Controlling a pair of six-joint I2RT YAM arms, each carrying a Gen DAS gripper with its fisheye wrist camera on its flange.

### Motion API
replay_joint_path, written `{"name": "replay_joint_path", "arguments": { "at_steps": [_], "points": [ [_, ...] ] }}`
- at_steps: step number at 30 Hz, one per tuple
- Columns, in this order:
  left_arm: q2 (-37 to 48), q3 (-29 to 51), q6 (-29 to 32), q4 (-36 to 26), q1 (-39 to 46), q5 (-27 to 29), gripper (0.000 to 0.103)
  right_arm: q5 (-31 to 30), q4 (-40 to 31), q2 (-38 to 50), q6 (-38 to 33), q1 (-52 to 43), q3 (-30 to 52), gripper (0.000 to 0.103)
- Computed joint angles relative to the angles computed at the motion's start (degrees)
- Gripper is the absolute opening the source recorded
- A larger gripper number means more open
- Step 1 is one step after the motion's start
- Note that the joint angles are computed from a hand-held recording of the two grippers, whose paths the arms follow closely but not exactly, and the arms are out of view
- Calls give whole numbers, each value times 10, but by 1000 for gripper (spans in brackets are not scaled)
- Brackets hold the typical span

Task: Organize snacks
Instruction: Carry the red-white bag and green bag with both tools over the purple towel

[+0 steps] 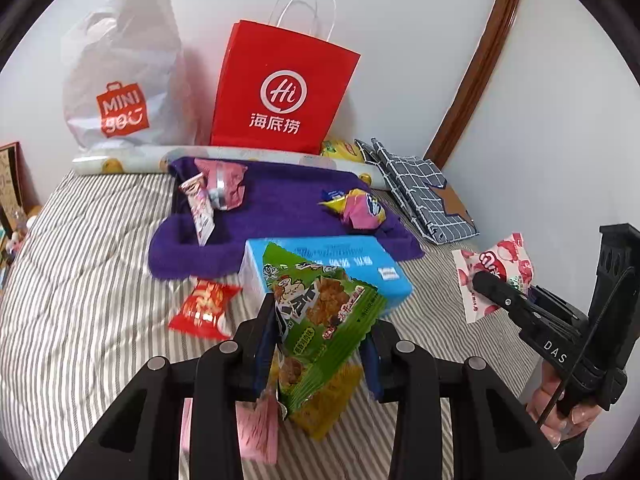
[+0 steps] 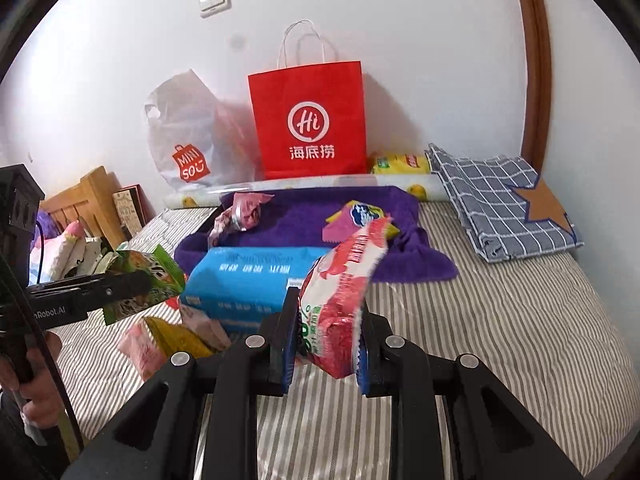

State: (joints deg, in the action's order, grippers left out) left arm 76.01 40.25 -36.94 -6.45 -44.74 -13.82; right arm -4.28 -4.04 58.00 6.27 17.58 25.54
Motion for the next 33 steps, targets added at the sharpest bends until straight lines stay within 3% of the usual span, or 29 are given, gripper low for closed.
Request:
{"name": "replay_joint_path", "arguments": {
  "at_steps": [15, 24, 29, 33],
  "points": [
    [109, 134, 60, -19, 104, 29, 35, -18, 54, 207, -19, -26, 148, 24],
    [209, 234, 70, -14, 188, 53, 35, -47, 20, 401, -46, -46, 318, 24],
    [259, 254, 57, 10, 220, 91, 35, -54, -10, 519, -50, -50, 401, 23],
    [289, 272, 64, 2, 229, 116, 35, -68, -44, 565, -51, -51, 455, 20]
  ]
}}
